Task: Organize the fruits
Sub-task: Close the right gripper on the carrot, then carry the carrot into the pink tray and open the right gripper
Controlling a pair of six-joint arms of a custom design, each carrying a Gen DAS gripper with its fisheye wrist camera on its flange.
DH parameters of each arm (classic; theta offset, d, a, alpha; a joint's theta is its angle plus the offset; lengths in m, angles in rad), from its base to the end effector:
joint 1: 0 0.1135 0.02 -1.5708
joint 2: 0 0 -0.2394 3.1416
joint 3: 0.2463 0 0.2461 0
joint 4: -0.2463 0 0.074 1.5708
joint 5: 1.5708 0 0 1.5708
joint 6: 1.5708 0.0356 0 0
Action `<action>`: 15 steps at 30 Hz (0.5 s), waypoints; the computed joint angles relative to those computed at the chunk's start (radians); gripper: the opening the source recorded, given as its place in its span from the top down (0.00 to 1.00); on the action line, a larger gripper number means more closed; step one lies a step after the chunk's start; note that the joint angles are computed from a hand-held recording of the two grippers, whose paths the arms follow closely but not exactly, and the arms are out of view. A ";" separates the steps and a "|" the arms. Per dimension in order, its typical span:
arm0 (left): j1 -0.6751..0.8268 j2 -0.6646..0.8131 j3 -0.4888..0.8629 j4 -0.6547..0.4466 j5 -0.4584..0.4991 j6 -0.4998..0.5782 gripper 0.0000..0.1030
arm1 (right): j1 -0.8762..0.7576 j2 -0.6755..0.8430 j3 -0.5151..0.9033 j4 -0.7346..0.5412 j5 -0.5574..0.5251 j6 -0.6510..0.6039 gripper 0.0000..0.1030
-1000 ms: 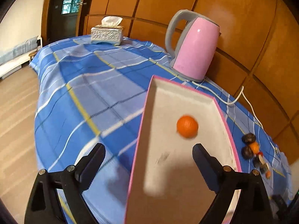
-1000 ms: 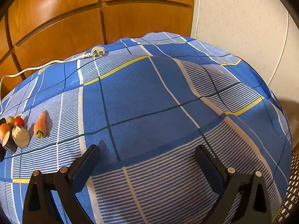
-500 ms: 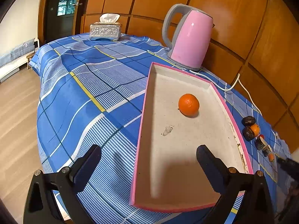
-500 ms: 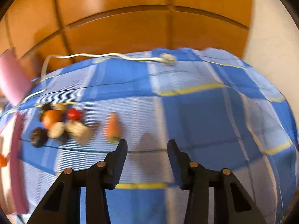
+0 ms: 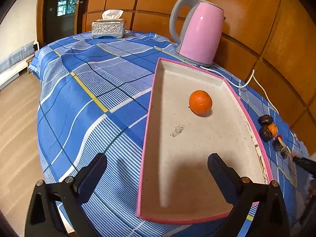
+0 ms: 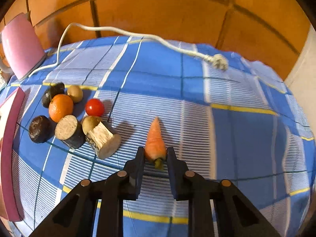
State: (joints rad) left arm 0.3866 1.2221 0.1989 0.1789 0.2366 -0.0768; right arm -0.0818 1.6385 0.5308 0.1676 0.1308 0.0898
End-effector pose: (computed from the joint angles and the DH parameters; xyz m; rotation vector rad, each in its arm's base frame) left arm 0.1753 0.0623 0.0848 -0.4430 2.3474 -0.1403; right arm 0.2597 -0.0260 0.0774 0.2681 2.4922 -0.1609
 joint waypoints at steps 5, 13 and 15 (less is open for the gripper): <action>-0.001 0.025 0.012 0.000 0.013 0.013 0.01 | 0.068 -0.313 -0.125 -0.051 -0.104 0.018 0.79; 0.008 0.040 0.027 -0.017 0.032 0.012 0.01 | 0.451 -0.149 0.047 -0.068 -0.207 0.055 0.79; 0.007 0.049 0.031 -0.019 0.031 0.011 0.01 | 0.532 -0.055 0.115 -0.060 -0.197 0.071 0.79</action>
State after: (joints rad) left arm 0.3941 1.2711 0.2302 0.1600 0.2676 -0.0660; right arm 0.4502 1.5835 0.6455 0.1081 -0.0665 0.1612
